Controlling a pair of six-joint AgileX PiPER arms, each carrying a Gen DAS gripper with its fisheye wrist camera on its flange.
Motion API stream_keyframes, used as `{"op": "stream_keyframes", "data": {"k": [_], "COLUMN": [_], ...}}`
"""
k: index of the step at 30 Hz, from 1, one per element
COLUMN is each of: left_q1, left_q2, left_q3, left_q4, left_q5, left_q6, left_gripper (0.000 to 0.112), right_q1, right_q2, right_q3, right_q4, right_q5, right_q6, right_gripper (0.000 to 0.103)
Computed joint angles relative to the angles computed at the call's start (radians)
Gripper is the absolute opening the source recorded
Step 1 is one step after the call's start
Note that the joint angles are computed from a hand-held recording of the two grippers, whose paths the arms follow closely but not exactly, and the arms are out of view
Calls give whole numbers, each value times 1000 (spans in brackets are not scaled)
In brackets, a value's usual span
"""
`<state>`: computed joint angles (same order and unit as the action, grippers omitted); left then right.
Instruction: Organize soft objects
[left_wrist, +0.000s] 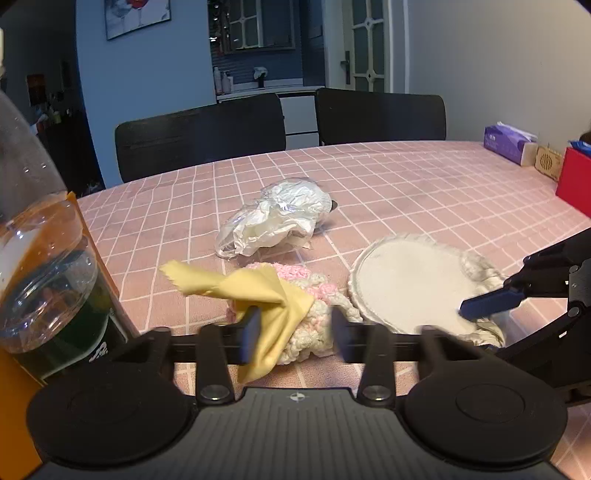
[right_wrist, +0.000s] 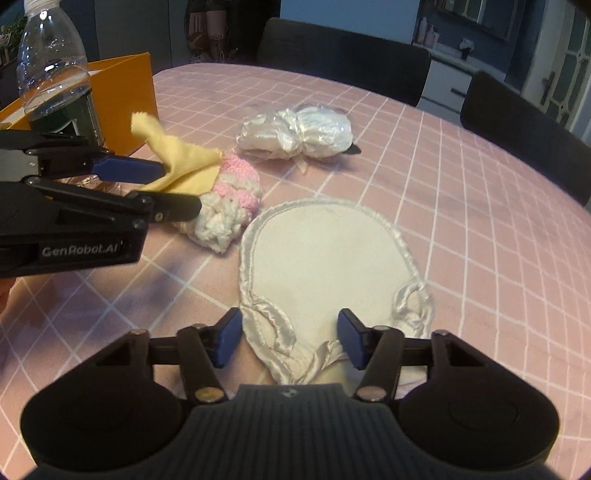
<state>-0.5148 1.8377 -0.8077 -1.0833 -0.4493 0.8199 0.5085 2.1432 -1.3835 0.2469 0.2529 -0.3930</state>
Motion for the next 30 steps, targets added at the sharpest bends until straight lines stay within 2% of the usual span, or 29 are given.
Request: {"op": "stream_keyframes", "data": {"k": [2,4,5,7,8,13,20,26,30], "left_q1": [3,7,6,5,2,-21,-96,-157,-206], "left_q2": [-3,-8,-10,-22,-27,-70,-206,-339,-411], "left_q3": [1,6,8,23,31,99,252,370,428], "left_q4": [-2,-1,-1,24,36,140,222,186,94], "left_q5": [9,17,17,26,29,48,27,51,59], "left_q6": [7,6,9,-13,-25,-148,-291,-315,-261], "left_gripper": [24,11,8,1,1,0,0,0,0], "right_q1": [5,11,15,19,21,36,30,47,61], "right_q2": [-6,-15,-19,-28,-34,-62,-141,-239,-304], "right_q3": [18,31,35,38,39,42,96,202,282], "right_q4": [-8,-46,-89,-107,-111,-161,-37,22,94], "right_q5": [-24,-39,-39,-28,-16,64,163,192,200], "right_q6": [-6,24,62,75,82,166,123,110,64], "right_gripper": [45,32,25,18,16,14,12,12,12]}}
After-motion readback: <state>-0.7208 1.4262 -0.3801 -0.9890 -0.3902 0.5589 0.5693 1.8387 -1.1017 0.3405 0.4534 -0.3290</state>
